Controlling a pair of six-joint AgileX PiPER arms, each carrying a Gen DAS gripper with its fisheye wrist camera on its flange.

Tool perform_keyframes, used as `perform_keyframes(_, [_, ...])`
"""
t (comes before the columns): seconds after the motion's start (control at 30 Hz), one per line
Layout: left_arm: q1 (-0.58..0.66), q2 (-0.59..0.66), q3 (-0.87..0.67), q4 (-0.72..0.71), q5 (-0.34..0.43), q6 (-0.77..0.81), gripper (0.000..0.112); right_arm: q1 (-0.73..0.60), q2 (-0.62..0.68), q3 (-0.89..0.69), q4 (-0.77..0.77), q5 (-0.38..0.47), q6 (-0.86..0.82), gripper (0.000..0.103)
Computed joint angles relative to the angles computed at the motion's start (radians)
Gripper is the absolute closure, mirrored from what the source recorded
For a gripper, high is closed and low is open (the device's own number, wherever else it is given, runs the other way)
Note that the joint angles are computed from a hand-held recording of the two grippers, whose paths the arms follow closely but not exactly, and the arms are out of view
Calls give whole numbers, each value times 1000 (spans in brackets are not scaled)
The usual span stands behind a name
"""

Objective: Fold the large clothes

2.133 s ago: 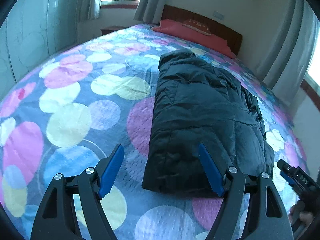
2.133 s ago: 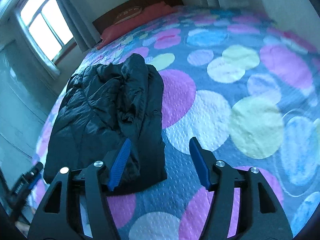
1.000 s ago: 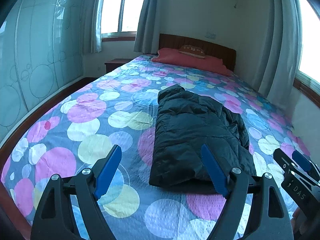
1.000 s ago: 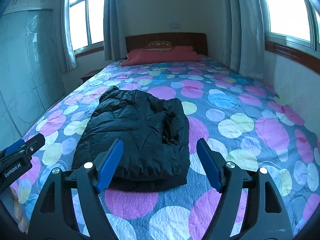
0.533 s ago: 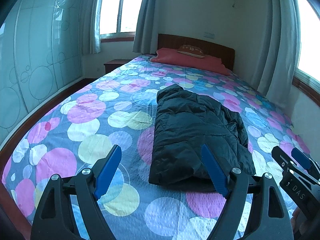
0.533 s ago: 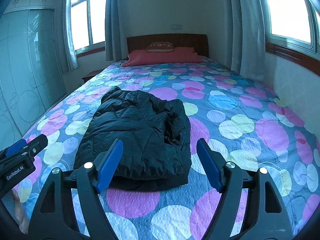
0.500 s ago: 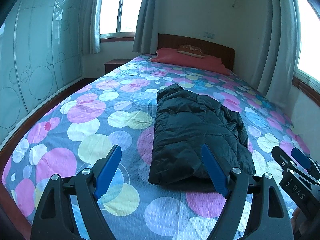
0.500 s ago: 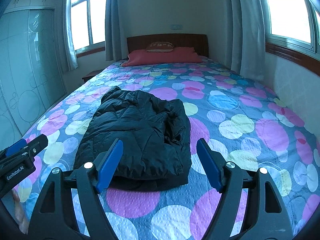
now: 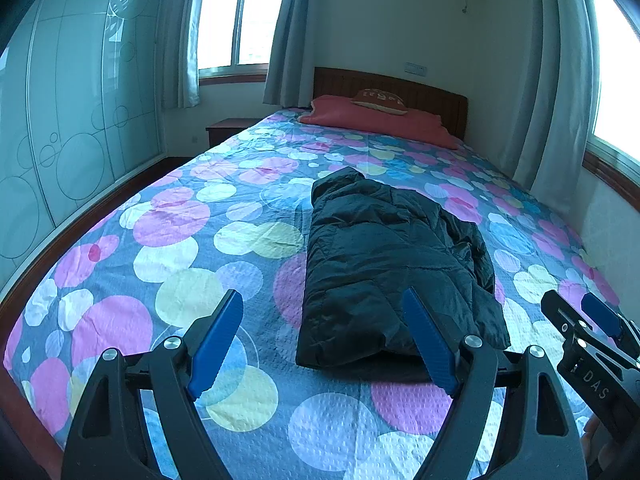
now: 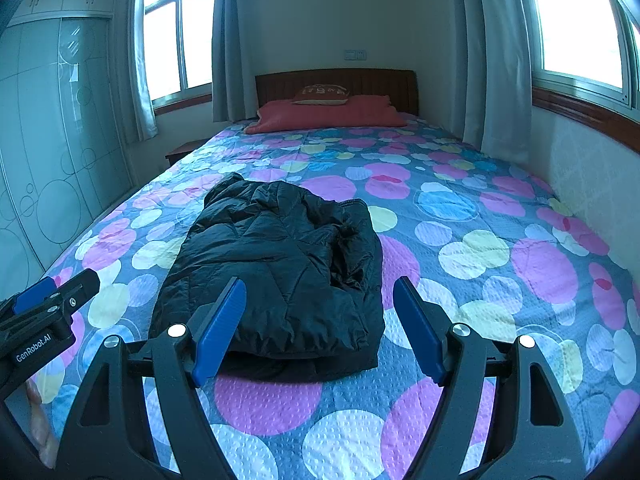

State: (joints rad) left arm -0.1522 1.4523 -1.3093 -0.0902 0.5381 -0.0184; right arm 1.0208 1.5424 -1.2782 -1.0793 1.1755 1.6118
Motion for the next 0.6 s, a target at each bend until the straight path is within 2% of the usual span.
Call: perform_keyframes(0.6, [-3,-3,3,3,3,1,31,2,6,-7,2,2,-1,27])
